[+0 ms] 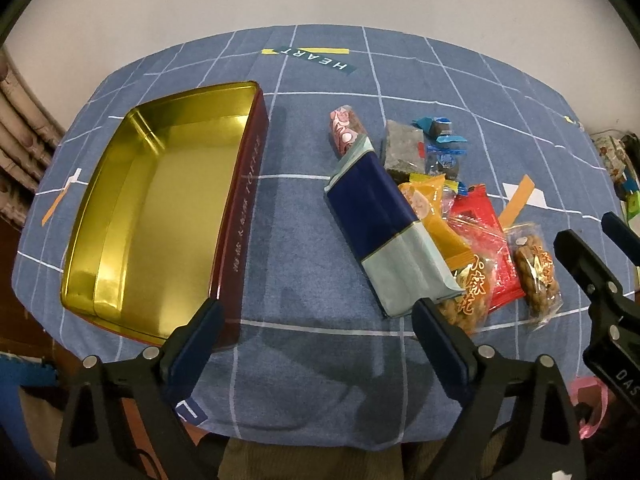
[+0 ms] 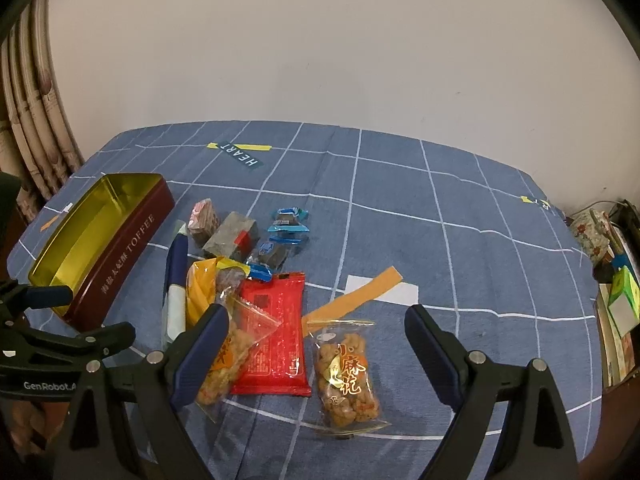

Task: Organize snacks

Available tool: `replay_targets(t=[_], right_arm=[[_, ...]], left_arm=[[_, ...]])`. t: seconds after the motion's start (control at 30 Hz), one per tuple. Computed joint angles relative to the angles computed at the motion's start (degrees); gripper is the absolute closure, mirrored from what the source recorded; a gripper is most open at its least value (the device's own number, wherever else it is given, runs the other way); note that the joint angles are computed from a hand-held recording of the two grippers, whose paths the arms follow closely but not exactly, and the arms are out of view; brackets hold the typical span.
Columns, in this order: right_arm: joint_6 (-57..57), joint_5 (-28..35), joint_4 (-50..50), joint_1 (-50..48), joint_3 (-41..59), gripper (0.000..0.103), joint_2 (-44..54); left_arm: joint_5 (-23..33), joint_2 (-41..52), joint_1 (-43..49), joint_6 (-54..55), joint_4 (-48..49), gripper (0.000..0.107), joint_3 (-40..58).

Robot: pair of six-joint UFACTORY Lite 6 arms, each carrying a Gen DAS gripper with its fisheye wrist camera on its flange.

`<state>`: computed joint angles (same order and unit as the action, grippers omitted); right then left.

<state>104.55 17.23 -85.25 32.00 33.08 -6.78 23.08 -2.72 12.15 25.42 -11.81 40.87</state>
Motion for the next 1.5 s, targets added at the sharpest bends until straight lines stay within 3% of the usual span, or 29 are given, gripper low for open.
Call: replay_targets(t=[0.67, 1.03, 1.5], right_arm=[[-0.24, -1.70, 0.02, -1.65, 0.41, 0.011, 0.84], [-1.20, -2.50, 0.64, -2.38, 0.58, 0.011, 0.93], [1.55, -2.94, -1.65, -2.36, 0.21, 0.011, 1.22]], left_arm=[[-0.93, -0.21, -0.45, 2.57, -1.93, 0.017, -1.62], [-1.29, 0.60, -2.42, -3.50, 3.60, 0.017, -0.95], [-1.00, -0.98, -2.61, -1.96, 2.58, 0.017, -1.57]])
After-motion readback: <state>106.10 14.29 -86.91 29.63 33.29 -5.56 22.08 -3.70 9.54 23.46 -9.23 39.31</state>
